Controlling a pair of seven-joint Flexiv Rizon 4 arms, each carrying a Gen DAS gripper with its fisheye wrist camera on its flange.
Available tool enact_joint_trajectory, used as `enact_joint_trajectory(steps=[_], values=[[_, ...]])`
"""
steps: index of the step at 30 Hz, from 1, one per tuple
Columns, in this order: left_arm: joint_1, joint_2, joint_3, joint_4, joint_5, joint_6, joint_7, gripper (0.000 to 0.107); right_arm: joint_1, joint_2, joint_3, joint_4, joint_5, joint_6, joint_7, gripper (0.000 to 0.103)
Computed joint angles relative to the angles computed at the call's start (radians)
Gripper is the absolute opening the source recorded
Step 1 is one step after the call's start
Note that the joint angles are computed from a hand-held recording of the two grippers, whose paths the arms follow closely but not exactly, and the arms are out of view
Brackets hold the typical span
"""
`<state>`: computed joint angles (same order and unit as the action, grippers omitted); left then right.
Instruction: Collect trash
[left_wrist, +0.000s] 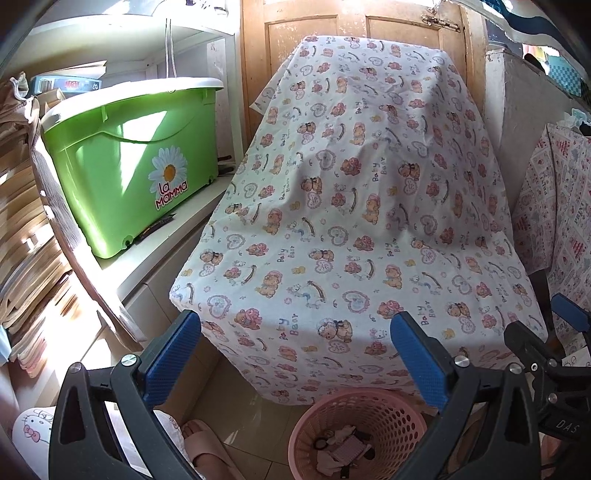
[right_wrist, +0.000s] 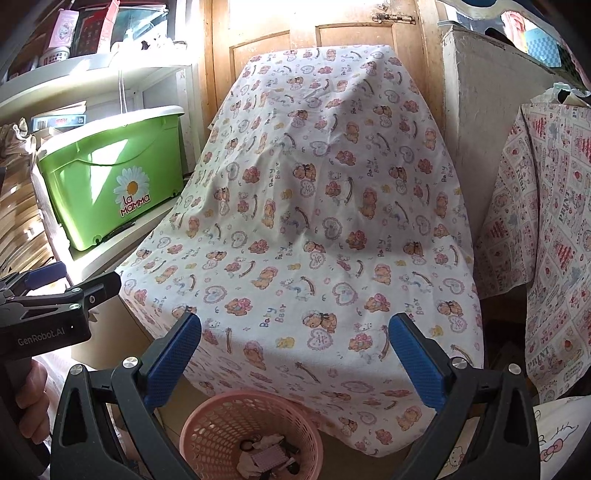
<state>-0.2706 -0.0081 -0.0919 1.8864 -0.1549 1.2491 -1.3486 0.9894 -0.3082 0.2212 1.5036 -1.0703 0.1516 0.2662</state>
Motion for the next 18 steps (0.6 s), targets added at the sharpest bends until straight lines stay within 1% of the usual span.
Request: enact_joint_trajectory(steps=[5, 18], values=[[0.0, 0.001, 0.001, 0.002, -0.014, -0.001, 0.015, 0.101, -0.001, 0.001, 0.001, 0.0, 0.004, 0.002, -0.001, 0.102], [-0.001, 0.002, 0.001, 0.003, -0.008, 0.001, 0.012, 0.101, 0.004, -0.005, -0.002, -0.006, 0.004, -0.005, -0.002, 0.102]])
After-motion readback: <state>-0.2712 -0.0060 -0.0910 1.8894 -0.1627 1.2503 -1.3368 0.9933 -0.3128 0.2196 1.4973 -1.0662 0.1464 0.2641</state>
